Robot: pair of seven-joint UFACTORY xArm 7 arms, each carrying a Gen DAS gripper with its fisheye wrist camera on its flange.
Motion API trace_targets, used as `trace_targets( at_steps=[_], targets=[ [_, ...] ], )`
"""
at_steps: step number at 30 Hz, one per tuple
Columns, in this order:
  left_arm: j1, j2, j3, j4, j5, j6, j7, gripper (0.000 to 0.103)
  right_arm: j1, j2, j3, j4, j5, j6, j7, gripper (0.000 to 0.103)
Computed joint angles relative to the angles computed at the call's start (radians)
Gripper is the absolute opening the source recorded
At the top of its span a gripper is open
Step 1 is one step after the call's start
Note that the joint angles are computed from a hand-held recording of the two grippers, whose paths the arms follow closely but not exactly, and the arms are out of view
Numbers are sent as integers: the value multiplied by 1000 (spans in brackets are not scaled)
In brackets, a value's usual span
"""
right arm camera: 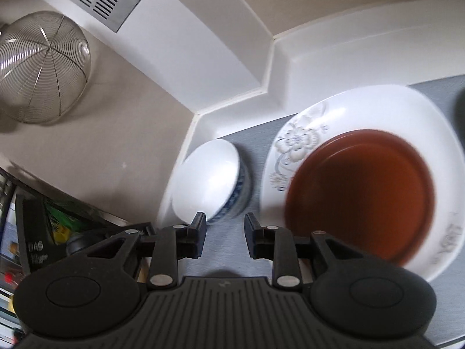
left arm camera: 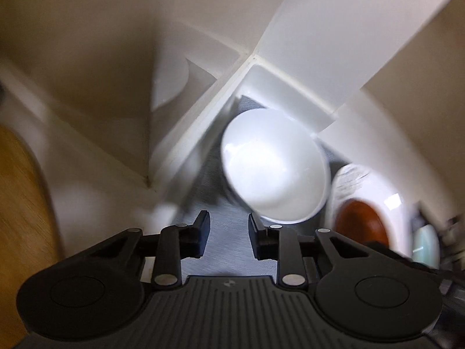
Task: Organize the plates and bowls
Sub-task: 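Grasp the large white bowl rim with the left gripper while the right gripper grasps the blue-patterned bowl rim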
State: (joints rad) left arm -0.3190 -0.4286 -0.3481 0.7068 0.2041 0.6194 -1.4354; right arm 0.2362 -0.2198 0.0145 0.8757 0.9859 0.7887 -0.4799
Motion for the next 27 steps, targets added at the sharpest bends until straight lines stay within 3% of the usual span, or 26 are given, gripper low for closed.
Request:
trace_targets(
  at_steps=[2, 4, 6, 10, 12, 14, 15, 19, 23, 25, 27],
  targets=[
    [-11, -58, 24, -75, -53, -97, -36, 32, 0, 24, -1, 21, 18, 15, 19, 33],
    [1, -99, 23, -128, -78, -173, -69, 43, -6, 45, 0, 39, 28, 30, 48, 33],
    [11, -99, 21, -134, -82, -196, -55, 55, -11, 66, 3, 55, 47, 38, 62, 33],
    [44, -85, -3, -127, -84, -198, -80, 58, -22, 102, 19, 83, 50, 51, 68, 38],
    [60, -69, -16, -119, -75, -205, -97, 55, -26, 119, 24, 95, 51, 65, 65, 43],
    [59, -45, -17, -112, -61, -223, -85, 42, -28, 137, 34, 106, 51, 64, 60, 43],
    [62, -38, -20, -103, -51, -214, -81, 30, -29, 146, 39, 112, 52, 62, 59, 43],
    [94, -6, -54, -61, 6, -148, -129, 26, -31, 185, 59, 142, 26, 46, 86, 43],
    [89, 18, -46, -39, 41, -117, -163, 22, -27, 224, 78, 185, -8, 40, 86, 45],
    [82, 34, -42, -17, 57, -93, -166, 19, -20, 241, 92, 208, -86, 21, 120, 44],
    [74, 46, -36, -1, 71, -77, -171, 18, -11, 258, 104, 224, -158, -1, 150, 36]
  ],
)
